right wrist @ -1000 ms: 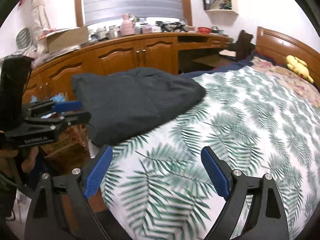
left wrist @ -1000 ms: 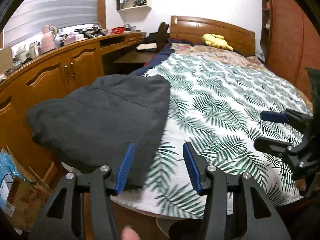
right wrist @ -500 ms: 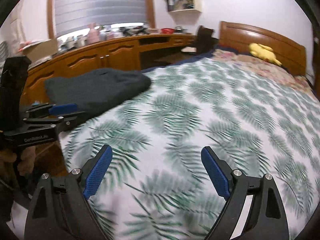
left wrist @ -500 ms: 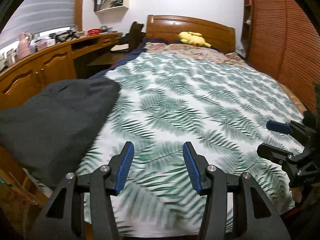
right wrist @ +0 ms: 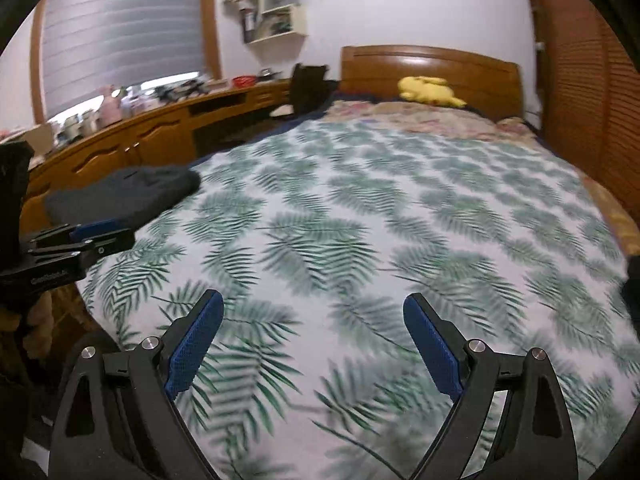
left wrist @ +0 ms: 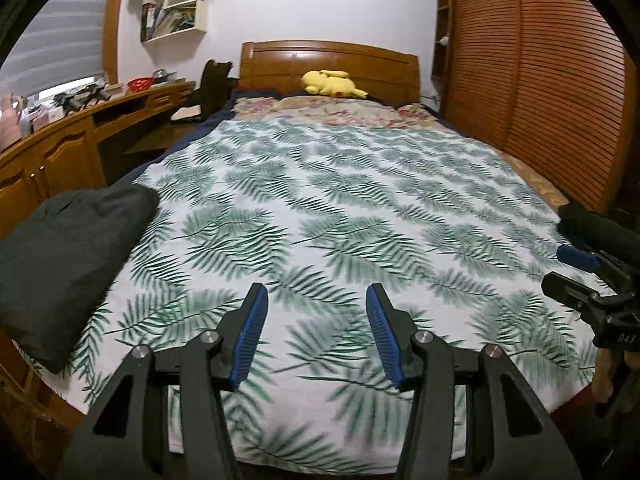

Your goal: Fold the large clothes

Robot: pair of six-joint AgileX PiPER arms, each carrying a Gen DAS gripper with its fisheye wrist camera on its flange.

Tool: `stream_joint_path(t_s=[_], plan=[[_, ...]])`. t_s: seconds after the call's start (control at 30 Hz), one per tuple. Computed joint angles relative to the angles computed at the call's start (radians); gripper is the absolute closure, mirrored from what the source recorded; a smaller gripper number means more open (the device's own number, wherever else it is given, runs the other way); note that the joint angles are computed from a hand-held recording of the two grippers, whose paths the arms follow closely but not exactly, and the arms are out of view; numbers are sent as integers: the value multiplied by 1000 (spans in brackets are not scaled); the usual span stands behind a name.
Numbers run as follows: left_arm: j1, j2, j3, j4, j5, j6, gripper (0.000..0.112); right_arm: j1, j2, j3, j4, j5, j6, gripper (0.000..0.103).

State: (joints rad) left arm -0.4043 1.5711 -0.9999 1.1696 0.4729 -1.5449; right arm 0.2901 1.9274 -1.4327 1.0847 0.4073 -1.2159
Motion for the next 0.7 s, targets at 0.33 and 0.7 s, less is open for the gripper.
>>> stream_joint_path(t_s=[0.33, 0.7], plan=[[-177, 4, -125, -50, 140, 55, 62, -127, -221, 243, 263, -31, -261, 10], [-313, -32, -238, -80, 289, 116, 62, -191, -376, 299, 254, 4, -211, 9]])
